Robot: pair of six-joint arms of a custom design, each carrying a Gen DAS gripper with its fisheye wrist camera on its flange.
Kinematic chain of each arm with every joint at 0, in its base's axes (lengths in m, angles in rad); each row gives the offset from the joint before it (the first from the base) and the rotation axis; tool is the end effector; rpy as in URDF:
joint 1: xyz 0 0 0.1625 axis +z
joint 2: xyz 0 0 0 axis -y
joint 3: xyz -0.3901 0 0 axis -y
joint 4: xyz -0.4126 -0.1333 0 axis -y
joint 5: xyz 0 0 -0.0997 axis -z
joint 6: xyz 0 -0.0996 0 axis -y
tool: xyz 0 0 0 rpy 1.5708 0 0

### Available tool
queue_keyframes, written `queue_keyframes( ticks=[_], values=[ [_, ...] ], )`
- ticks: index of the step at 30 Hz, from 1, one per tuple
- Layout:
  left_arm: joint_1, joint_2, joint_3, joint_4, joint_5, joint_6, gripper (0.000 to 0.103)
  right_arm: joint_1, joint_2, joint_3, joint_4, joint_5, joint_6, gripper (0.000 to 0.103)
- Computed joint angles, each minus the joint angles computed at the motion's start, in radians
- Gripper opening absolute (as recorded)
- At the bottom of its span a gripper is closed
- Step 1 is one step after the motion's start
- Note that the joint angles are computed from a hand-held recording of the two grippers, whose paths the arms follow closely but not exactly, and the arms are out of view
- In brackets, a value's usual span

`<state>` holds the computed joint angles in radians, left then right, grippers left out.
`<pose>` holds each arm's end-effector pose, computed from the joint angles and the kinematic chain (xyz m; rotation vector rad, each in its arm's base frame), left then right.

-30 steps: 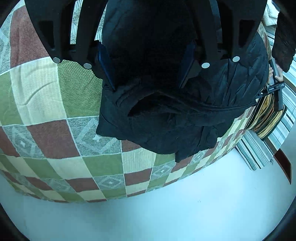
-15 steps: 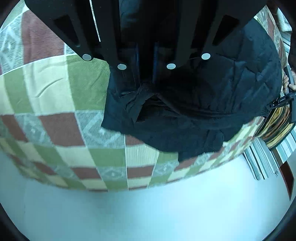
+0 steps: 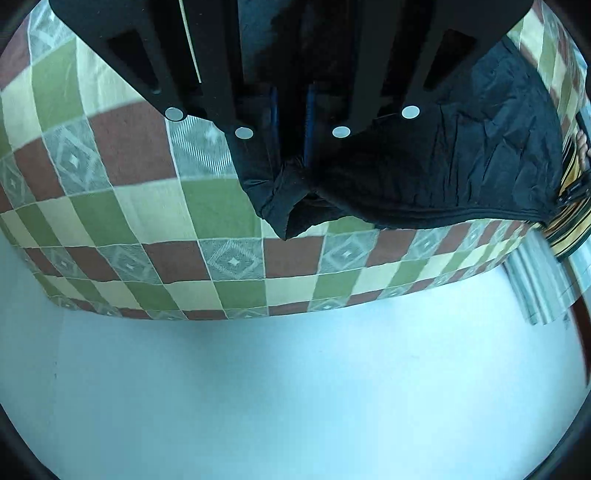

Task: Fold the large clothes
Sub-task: 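Lift the held hem with both grippers and fold it toward the collar, then lower the hem onto the jacket and open both grippers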

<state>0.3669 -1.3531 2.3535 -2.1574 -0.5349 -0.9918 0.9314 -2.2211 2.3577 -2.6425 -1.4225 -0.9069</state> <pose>-0.2742 -0.3400 0.1095 0.4882 2.1320 -0.8940 -0.0668 -0.3379 0.4385 0.4098 -2.3698 0.9931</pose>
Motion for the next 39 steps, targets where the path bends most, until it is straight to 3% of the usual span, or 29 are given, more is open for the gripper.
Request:
queue_keyframes(
  ticks=[4, 9, 19, 22, 25, 28, 30, 33, 36, 39],
  values=[
    [0.087, 0.110, -0.053, -0.065, 0.025, 0.030, 0.003, 0.074, 0.189, -0.042, -0.141, -0.123, 0.067, 0.010],
    [0.175, 0.216, -0.095, -0.078, 0.033, 0.037, 0.003, 0.099, 0.363, -0.078, -0.250, -0.235, 0.096, 0.010],
    [0.256, 0.351, -0.122, -0.143, 0.020, 0.081, 0.004, 0.088, 0.481, -0.087, -0.346, -0.290, 0.090, 0.013],
    [0.242, 0.334, -0.130, -0.087, 0.021, 0.048, 0.004, 0.114, 0.481, -0.093, -0.341, -0.330, 0.089, 0.015],
    [0.205, 0.288, -0.139, 0.058, 0.027, -0.070, 0.004, 0.149, 0.456, -0.084, -0.349, -0.381, 0.096, 0.019],
    [0.138, 0.228, -0.122, 0.119, 0.033, -0.157, 0.004, 0.184, 0.384, -0.036, -0.381, -0.373, 0.121, 0.025],
    [0.087, 0.215, -0.111, 0.061, 0.010, -0.138, 0.004, 0.204, 0.309, 0.010, -0.359, -0.324, 0.164, 0.032],
    [0.015, 0.276, -0.114, -0.104, -0.035, -0.064, 0.004, 0.249, 0.250, 0.076, -0.342, -0.276, 0.198, 0.034],
    [-0.018, 0.378, -0.140, -0.257, -0.078, 0.004, 0.004, 0.305, 0.275, 0.119, -0.366, -0.281, 0.210, 0.034],
    [-0.004, 0.478, -0.187, -0.319, -0.112, 0.014, 0.004, 0.333, 0.345, 0.136, -0.422, -0.304, 0.222, 0.034]
  ],
)
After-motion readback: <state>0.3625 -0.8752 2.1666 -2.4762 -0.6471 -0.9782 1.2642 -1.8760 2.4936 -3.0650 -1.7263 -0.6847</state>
